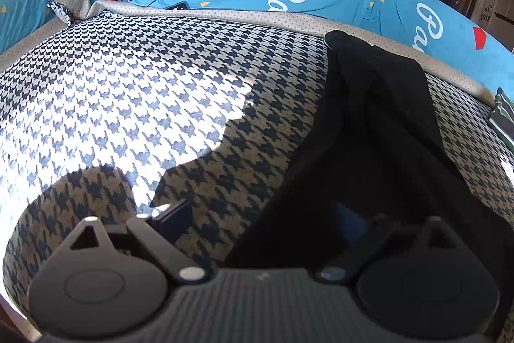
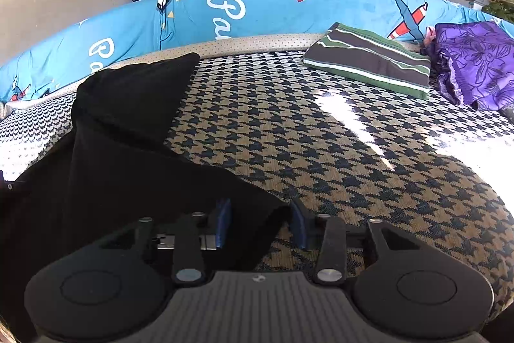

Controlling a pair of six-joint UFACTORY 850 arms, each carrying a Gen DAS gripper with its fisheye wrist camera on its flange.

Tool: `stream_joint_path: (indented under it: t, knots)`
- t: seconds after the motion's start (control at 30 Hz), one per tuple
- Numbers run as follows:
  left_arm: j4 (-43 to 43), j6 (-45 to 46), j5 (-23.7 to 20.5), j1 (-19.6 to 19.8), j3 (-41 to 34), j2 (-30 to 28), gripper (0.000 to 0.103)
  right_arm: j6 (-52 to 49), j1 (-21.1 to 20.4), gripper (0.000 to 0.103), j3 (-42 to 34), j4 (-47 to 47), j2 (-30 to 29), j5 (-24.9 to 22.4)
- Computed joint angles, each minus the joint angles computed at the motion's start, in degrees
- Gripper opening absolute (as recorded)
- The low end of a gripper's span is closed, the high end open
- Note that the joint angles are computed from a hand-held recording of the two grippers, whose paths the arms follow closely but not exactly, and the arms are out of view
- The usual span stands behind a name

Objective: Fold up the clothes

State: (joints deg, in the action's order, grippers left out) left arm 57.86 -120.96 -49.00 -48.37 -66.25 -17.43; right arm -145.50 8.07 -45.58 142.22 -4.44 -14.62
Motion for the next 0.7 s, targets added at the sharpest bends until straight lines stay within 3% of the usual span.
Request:
stream_joint_path:
  t: [0.07,0.23,0.37,0.53,0.7]
  knots:
    - [0.0,-0.3,-0.1,-0.1,0.1,0.2,0.095,0.1,-0.2,0.023,0.1,-0.2,-0.1,-0.7]
    - [-0.2,-1.3,-0.7,-0.4,0.7,0.8,0.095,5.2,-0.5,0.009,0.3,-5.3,0.4,-1.9]
    - [-1.4,-1.0,-1.7,-0.4,0.8,1.2,0.095,13.6,-0.9,0.008,1.2,-13.4,2.4,-4.4]
    - [-3.0,0.2,-4.3,-0.6,0.4,1.3,0.095,24.8,-1.2,0.008,3.0,-24.9,6.2,-12.4]
    - [-2.4,-1.8,-6.3,-0.7,1.5,3.3,0.095,31.0,1.2,0.008,4.2,-32.5,9.0,-18.5]
